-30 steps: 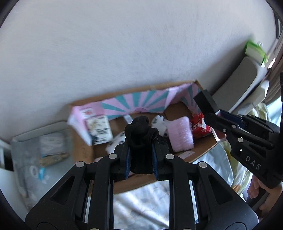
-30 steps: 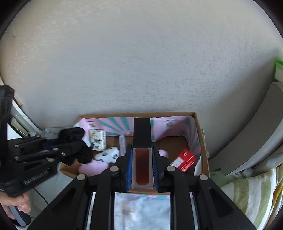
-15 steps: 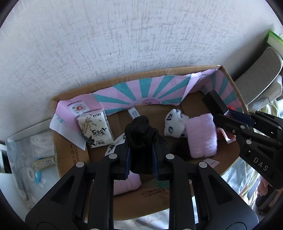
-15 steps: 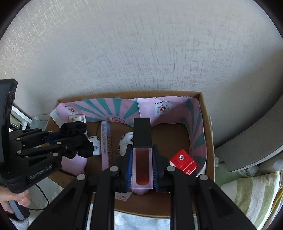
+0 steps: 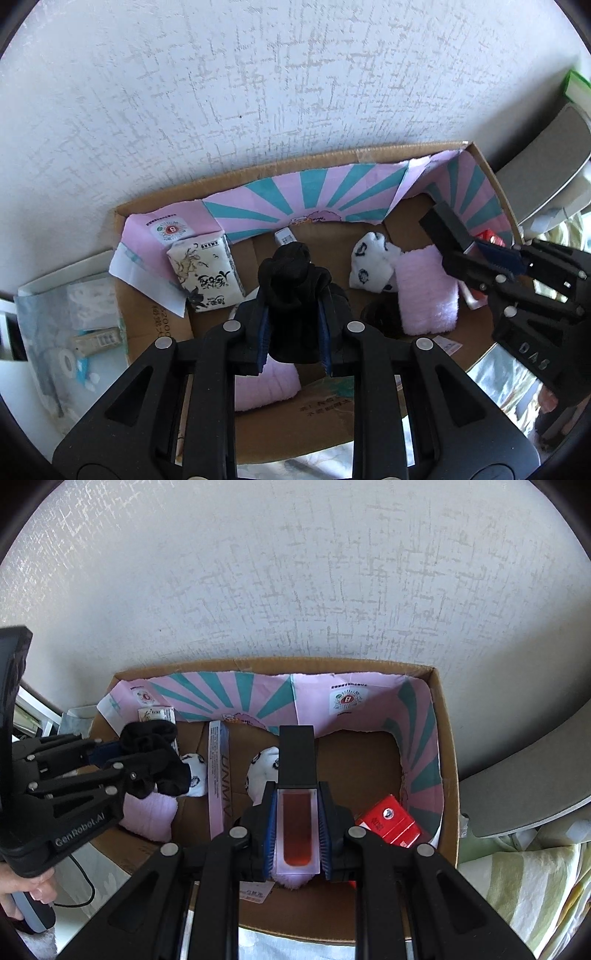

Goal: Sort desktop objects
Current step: 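Carry the black sock and lip gloss into the box and open both tools, then withdraw both tools toward the blue tube and beige tube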

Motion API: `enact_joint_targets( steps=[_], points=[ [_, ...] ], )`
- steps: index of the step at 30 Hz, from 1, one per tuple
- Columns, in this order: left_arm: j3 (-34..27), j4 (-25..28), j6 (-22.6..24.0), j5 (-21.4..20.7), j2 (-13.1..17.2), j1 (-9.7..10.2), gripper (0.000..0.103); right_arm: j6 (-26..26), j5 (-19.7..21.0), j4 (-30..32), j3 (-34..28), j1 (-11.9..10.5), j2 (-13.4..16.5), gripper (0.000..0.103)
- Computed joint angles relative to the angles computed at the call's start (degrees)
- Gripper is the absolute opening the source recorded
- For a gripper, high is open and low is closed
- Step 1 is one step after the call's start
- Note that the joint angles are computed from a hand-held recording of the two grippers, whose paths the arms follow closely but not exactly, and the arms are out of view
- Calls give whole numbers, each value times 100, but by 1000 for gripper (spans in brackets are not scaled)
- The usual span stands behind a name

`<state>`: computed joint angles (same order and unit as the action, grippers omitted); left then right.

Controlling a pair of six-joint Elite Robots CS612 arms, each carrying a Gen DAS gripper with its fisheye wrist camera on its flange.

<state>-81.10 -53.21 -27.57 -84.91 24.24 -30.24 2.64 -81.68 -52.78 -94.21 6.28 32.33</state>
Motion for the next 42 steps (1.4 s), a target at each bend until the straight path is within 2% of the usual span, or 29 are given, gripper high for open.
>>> enact_joint_targets(
  steps=[2, 3, 4, 6, 7, 9, 14, 17, 19, 21, 23, 25, 28, 30, 33, 37, 42],
  points=[
    [17, -2, -138, -173, -21, 36, 44, -34, -166, -82, 0, 39, 3, 26],
    [10, 7, -206, -227, -26, 48, 68, -54, -225, -145, -14, 56, 7, 49],
    [7, 89, -255, -62, -46, 33, 88, -66, -178, -183, -22, 55, 5, 83],
    [-149, 58, -271, 220, 0, 13, 103, 27, -165, -296, -80, 41, 20, 92],
    [-255, -68, -305, 83, 37, 50, 103, 73, -90, -368, -136, 12, 38, 102],
    [-389, -258, -433, -239, 86, 120, 103, 253, 13, -457, -232, -40, 63, 103],
    [-578, -505, -478, -185, 116, 121, 103, 406, -247, -408, -291, -7, 15, 103],
    [-639, -757, -389, -735, 121, 236, 103, 361, -529, -460, -329, 87, 8, 103],
    [-770, -870, -395, -888, 126, 243, 103, 349, -625, -523, -332, 145, 9, 103],
    [-906, -954, -410, -963, 145, 253, 103, 414, -536, -543, -377, 165, 31, 103],
    [-978, -792, -454, -1043, 72, 284, 103, 490, -389, -581, -449, 176, 62, 103],
    [-1024, -592, -494, -1100, 32, 316, 103, 441, -422, -607, -468, 242, 71, 103],
    [-1159, -367, -497, -874, 29, 308, 103, 290, -562, -614, -421, 385, 58, 103],
    [-1252, -222, -551, -725, 32, 309, 103, 362, -426, -645, -455, 414, 58, 103],
    [-1495, -261, -716, -721, 146, 351, 103, 516, -213, -714, -511, 439, 74, 103],
    [-1721, -53, -795, -637, 158, 408, 103, 495, -321, -870, -479, 588, 8, 103],
    [-2030, 210, -824, -375, 168, 486, 103, 476, -74, -1102, -388, 740, -89, 103]
  ],
)
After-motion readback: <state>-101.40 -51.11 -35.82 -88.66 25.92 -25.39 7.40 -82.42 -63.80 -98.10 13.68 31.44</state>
